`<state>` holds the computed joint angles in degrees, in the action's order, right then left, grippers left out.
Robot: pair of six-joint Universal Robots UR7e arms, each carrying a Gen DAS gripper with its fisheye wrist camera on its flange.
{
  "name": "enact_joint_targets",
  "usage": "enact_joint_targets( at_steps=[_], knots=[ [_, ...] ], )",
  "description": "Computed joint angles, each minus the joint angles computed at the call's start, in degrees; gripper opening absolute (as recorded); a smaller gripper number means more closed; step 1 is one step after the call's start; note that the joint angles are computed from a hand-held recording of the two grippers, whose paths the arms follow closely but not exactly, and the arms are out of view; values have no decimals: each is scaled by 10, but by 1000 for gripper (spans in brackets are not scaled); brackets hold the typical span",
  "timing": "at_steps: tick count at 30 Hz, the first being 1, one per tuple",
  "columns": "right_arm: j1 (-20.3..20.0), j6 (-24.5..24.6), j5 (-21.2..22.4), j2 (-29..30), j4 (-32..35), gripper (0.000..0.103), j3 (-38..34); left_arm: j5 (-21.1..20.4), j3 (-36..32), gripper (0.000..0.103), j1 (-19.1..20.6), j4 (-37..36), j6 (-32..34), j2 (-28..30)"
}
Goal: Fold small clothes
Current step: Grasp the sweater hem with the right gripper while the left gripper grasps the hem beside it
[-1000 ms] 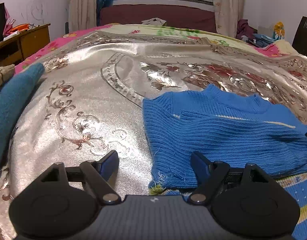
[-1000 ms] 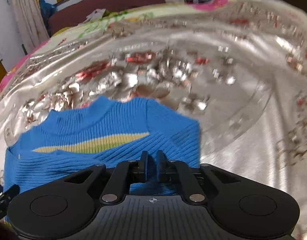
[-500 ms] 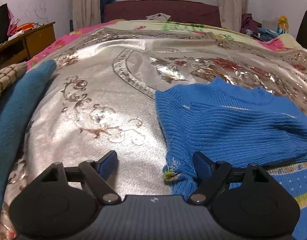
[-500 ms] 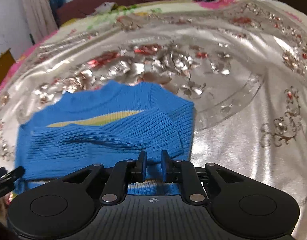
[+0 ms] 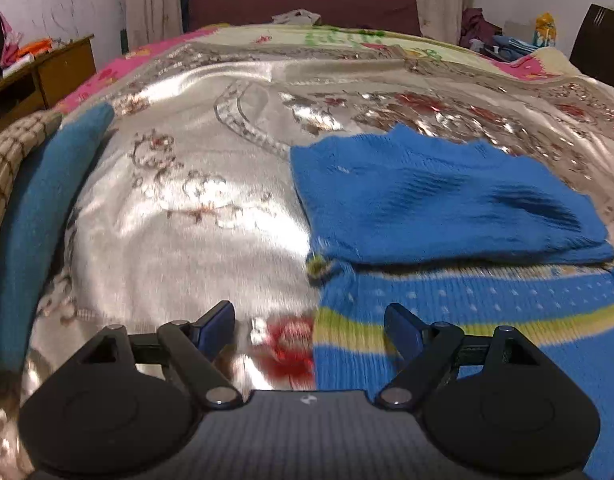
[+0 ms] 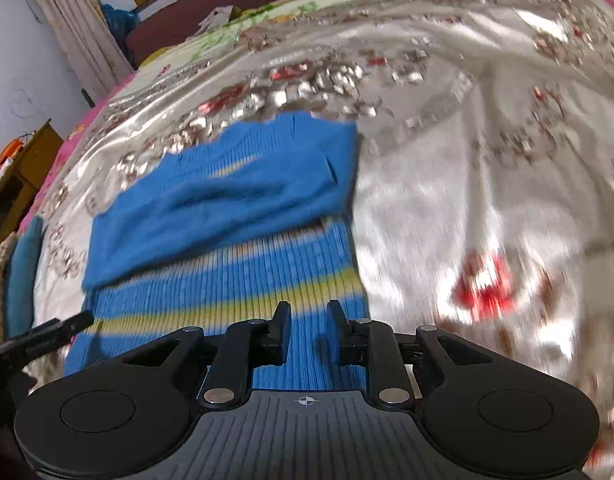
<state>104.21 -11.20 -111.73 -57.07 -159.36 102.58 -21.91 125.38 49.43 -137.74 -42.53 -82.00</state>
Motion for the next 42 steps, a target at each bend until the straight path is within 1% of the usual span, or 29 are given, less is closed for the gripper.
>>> enact_joint_targets(
  at_steps=[3,6,11,13,17,19,21,23,26,28,31,33,35,36,38,42],
  knots=[
    [-9,16,11,-32,23,22,28,-20,13,87,-14,26,-24,-25],
    [-17,27,14,-52,45,23,43,-46,24,87,-29,52,-38,-53],
    [-23,36,20,-78,85,24,62,-97,28,87,-48,130,-84,-101],
    [-22,32,21,-84,100,25,64,-121,23,87,-54,166,-105,-118],
    [-18,21,21,-97,133,26,65,-180,8,87,-65,263,-139,-139],
    [-17,22,21,-103,150,26,65,-199,2,87,-72,307,-154,-145],
    [-18,24,23,-111,162,26,69,-221,2,87,-81,334,-166,-151],
    [-20,29,26,-118,175,26,72,-245,4,87,-85,342,-169,-155],
    [-23,36,27,-128,193,26,76,-245,2,87,-93,358,-166,-148],
    [-24,35,27,-134,198,26,79,-250,-1,87,-90,358,-161,-142],
    [-26,39,19,-141,203,32,82,-260,-6,85,-80,356,-152,-133],
    [-28,40,15,-145,208,32,84,-268,-11,80,-74,354,-145,-125],
    [-32,43,19,-147,216,33,84,-278,-13,71,-67,346,-130,-119],
    [-33,44,22,-147,219,33,85,-283,-14,70,-65,343,-123,-117],
    [-37,47,25,-146,222,33,86,-291,-15,61,-64,340,-116,-116],
    [-43,56,38,-140,228,34,82,-302,-10,56,-59,321,-110,-121]
  ],
)
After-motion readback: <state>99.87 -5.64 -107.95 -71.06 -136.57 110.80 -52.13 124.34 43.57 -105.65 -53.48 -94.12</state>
